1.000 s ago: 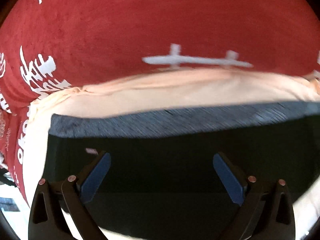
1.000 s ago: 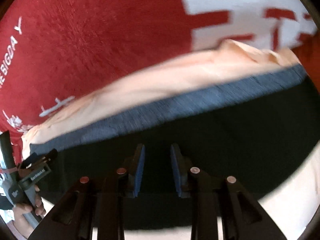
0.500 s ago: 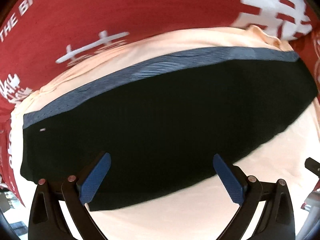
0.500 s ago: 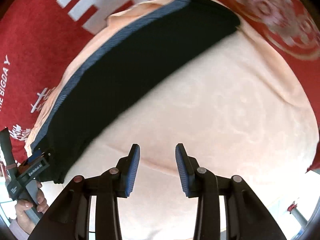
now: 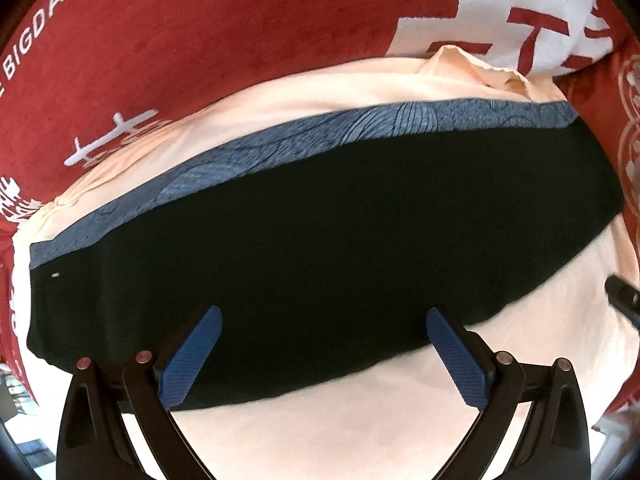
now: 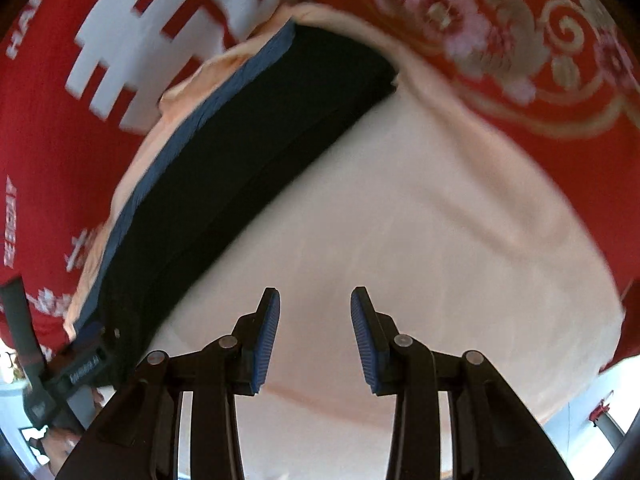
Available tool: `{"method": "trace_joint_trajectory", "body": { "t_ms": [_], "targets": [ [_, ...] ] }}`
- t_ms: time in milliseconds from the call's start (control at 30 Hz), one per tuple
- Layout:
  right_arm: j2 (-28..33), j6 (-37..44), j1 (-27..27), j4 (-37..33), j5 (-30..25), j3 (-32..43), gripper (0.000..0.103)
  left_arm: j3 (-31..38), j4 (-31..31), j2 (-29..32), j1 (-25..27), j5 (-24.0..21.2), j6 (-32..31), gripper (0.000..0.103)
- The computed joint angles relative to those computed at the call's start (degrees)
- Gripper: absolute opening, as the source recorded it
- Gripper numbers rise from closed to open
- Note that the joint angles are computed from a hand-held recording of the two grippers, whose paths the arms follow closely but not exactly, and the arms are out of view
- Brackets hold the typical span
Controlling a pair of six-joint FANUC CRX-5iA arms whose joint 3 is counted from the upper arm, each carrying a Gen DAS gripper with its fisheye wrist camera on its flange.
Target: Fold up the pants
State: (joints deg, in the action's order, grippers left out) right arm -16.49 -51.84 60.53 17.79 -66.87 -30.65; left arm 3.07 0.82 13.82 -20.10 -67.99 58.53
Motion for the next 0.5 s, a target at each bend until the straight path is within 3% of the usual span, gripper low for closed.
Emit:
{"method": "trace_joint_trajectory", "body": {
  "t_ms": [167, 267, 300, 333, 367, 500],
  "targets": [
    [-2.95, 0.54, -4.08, 2.77, -0.05, -4.97, 0.041, 1.54, -1.52, 1.82, -3.26, 2.44, 4.99, 0.103],
    [-5.13, -2.65, -6.93, 5.58, 3.31, -9.32, 0.041, 2.48, -2.90, 3.29, -4.85, 3.06, 7.45, 0.103],
    [-5.45, -3.62, -7.09, 6.24, 3.34, -9.93, 0.037, 2.70, -3.26, 3.67, -5.12, 3.16, 7.96, 0.103],
    [-5.54, -3.46, -7.42, 7.21, 3.56, -10.20, 0.018, 2.70, -3.58, 3.85, -5.40, 3.49, 8.45, 0.103],
    [-5.16, -1.68, -7.86, 7.38, 3.26, -9.55, 0.014, 2.55, -3.79, 3.77, -5.65, 3.78, 8.77, 0.103],
    [-1.23, 10.62, -8.34, 9.32, -3.20, -3.82, 0.012, 2.07, -3.88, 4.11, -5.72, 5.04, 8.93, 0.103]
  ]
}}
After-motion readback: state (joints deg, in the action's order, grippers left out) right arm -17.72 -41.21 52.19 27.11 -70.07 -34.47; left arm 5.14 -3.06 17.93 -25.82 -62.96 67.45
